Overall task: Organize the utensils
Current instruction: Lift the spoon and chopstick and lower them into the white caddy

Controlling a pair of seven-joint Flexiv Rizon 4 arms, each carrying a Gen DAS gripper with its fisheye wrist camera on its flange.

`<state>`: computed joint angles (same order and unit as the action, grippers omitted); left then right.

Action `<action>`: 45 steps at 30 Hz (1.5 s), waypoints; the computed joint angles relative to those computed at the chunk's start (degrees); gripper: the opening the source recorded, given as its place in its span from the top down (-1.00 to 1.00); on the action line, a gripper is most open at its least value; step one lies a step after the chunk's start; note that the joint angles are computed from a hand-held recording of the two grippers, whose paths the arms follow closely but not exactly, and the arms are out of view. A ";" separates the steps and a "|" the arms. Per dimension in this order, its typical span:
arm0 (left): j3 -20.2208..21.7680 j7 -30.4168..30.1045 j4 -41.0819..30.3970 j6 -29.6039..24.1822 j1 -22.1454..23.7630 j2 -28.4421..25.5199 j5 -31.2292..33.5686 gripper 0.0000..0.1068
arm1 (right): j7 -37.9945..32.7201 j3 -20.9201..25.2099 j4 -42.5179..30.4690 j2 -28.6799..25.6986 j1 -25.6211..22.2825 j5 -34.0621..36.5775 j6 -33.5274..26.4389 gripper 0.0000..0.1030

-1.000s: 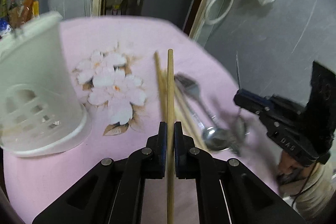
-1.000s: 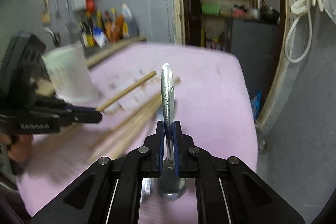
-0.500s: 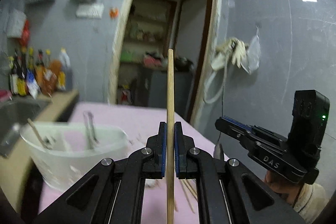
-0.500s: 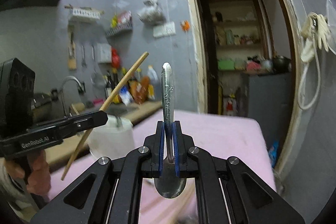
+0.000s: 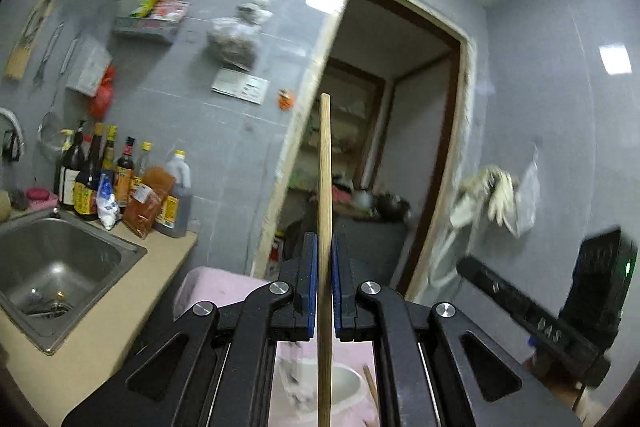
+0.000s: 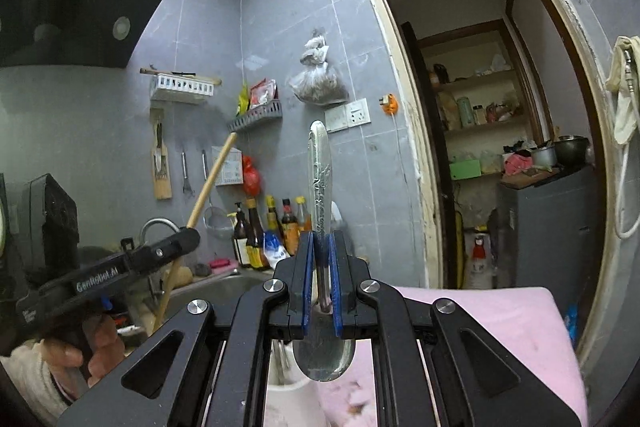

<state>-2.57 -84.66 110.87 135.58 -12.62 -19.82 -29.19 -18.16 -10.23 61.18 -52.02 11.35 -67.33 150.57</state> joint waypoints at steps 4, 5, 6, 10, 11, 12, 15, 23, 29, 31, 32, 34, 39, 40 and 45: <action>0.72 -5.78 1.54 2.43 3.90 0.21 2.26 0.92 | 1.54 0.16 -3.86 -2.88 1.51 0.42 -1.38 0.89; 0.86 -6.99 1.69 2.86 4.67 -0.04 2.36 0.92 | 2.64 0.18 -5.48 -4.01 1.70 0.21 -1.58 0.89; 0.91 -8.26 2.02 3.27 5.30 -0.06 2.53 0.92 | 3.40 0.04 -6.60 -4.91 2.07 0.20 -1.95 0.89; 1.42 -11.62 3.48 5.84 6.63 -0.56 2.50 0.92 | 3.90 -0.56 -8.05 -6.62 3.22 0.76 -1.86 0.89; 1.70 -11.31 3.69 6.66 6.48 -0.80 1.87 0.92 | 4.27 -0.69 -8.58 -7.16 3.33 0.54 -1.57 0.89; 1.89 -10.60 3.76 7.47 6.08 -1.15 0.91 0.92 | 3.92 -0.89 -8.33 -7.33 3.59 0.73 -1.40 0.89; 1.84 -8.39 2.70 9.75 4.92 -2.96 -2.40 0.92 | 4.25 -1.39 -8.86 -7.97 4.11 0.39 -1.56 0.89; 1.00 -4.57 -0.73 12.27 4.13 -7.23 -7.77 0.92 | 0.29 -1.02 -6.80 -8.03 5.33 1.86 -1.42 0.89; 0.25 -3.51 -1.11 14.62 3.68 -9.00 -10.33 0.92 | -0.33 -1.03 -7.52 -8.84 5.96 1.33 -1.66 0.89; 0.14 -2.54 -1.06 14.73 3.31 -9.32 -10.92 0.92 | -0.75 -1.39 -7.35 -8.83 6.12 0.82 -1.78 0.88; 0.12 -2.06 -0.93 14.65 3.22 -9.32 -11.05 0.92 | -0.91 -1.66 -7.08 -8.69 6.19 0.29 -1.77 0.88; -0.06 -2.05 0.29 14.45 3.22 -8.85 -10.31 0.92 | -0.55 -2.17 -6.95 -8.47 6.06 -1.15 -1.55 0.88; -0.19 -1.95 3.00 13.64 2.79 -7.18 -10.05 0.92 | 0.35 -3.41 -7.02 -8.02 5.82 -3.88 -1.50 0.87; -0.21 -2.19 3.31 13.28 2.81 -6.95 -9.81 0.92 | 1.21 -3.60 -7.65 -8.26 5.69 -4.37 -1.54 0.86; 0.03 -0.95 2.71 12.23 2.34 -7.09 -10.38 0.92 | 2.31 -4.40 -8.55 -8.61 5.83 -5.11 -1.20 0.86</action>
<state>-2.54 -85.61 113.58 147.82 -10.27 -26.91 -39.58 -15.85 -14.63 52.63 -60.63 17.17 -72.45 149.36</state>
